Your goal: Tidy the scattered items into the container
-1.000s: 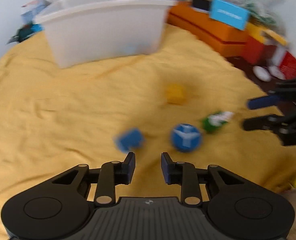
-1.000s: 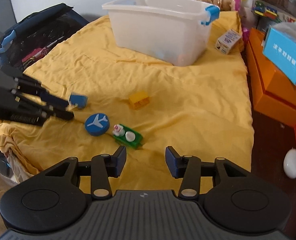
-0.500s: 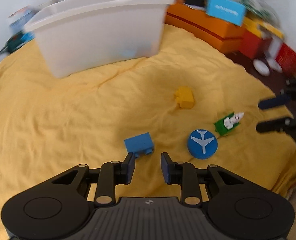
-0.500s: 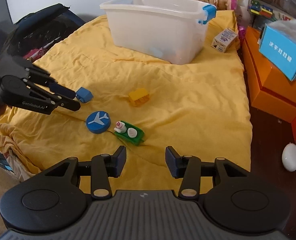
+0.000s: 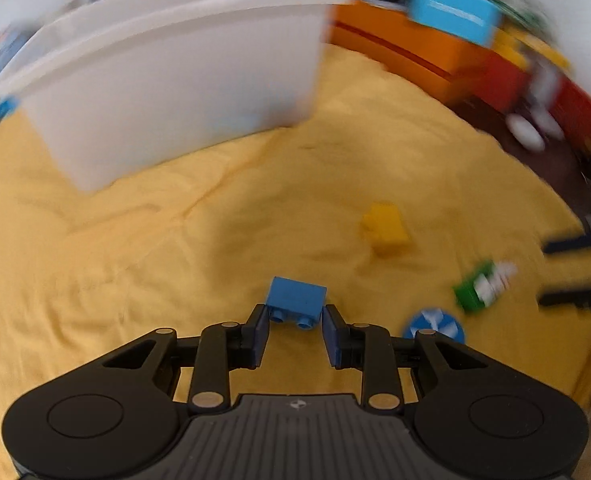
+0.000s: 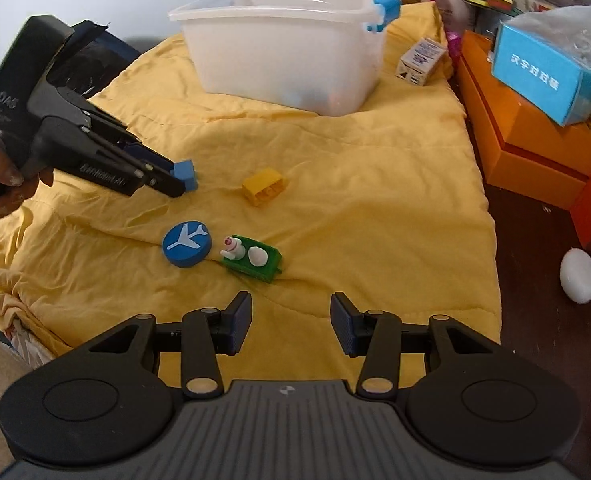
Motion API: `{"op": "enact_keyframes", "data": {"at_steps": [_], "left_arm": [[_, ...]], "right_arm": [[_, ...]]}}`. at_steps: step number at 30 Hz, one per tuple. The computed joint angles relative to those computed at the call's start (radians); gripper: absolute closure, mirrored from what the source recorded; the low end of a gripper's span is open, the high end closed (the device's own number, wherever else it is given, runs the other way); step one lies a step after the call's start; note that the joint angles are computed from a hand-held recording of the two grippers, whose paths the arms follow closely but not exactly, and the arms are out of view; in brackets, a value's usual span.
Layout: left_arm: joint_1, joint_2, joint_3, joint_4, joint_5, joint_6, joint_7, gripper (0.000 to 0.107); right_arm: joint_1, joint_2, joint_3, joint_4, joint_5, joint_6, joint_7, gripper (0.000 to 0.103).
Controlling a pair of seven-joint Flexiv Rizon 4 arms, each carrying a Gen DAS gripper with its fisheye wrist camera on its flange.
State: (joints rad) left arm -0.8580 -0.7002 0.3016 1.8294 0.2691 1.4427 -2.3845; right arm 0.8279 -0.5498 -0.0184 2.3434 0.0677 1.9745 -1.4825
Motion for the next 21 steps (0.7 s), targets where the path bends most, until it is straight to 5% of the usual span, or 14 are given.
{"op": "enact_keyframes", "data": {"at_steps": [4, 8, 12, 16, 21], "left_arm": [[-0.006, -0.029, 0.012, 0.052, -0.078, 0.146, -0.107, 0.07], [-0.079, -0.07, 0.09, 0.016, -0.098, 0.143, -0.055, 0.07], [-0.024, -0.038, 0.027, 0.062, -0.13, 0.179, 0.022, 0.071], [-0.067, 0.053, 0.055, 0.097, -0.105, 0.029, 0.142, 0.071], [-0.048, 0.116, 0.002, 0.033, 0.028, -0.305, 0.338, 0.071]], "right_arm": [[0.023, 0.001, -0.015, 0.001, 0.023, -0.001, 0.007, 0.055], [0.019, -0.003, -0.014, -0.007, 0.014, -0.016, 0.014, 0.055], [0.027, -0.002, -0.023, -0.008, 0.007, -0.011, 0.006, 0.055], [0.01, -0.006, -0.01, -0.012, -0.002, -0.008, 0.004, 0.055], [-0.047, -0.021, 0.034, -0.024, -0.038, -0.006, 0.011, 0.055]]}}
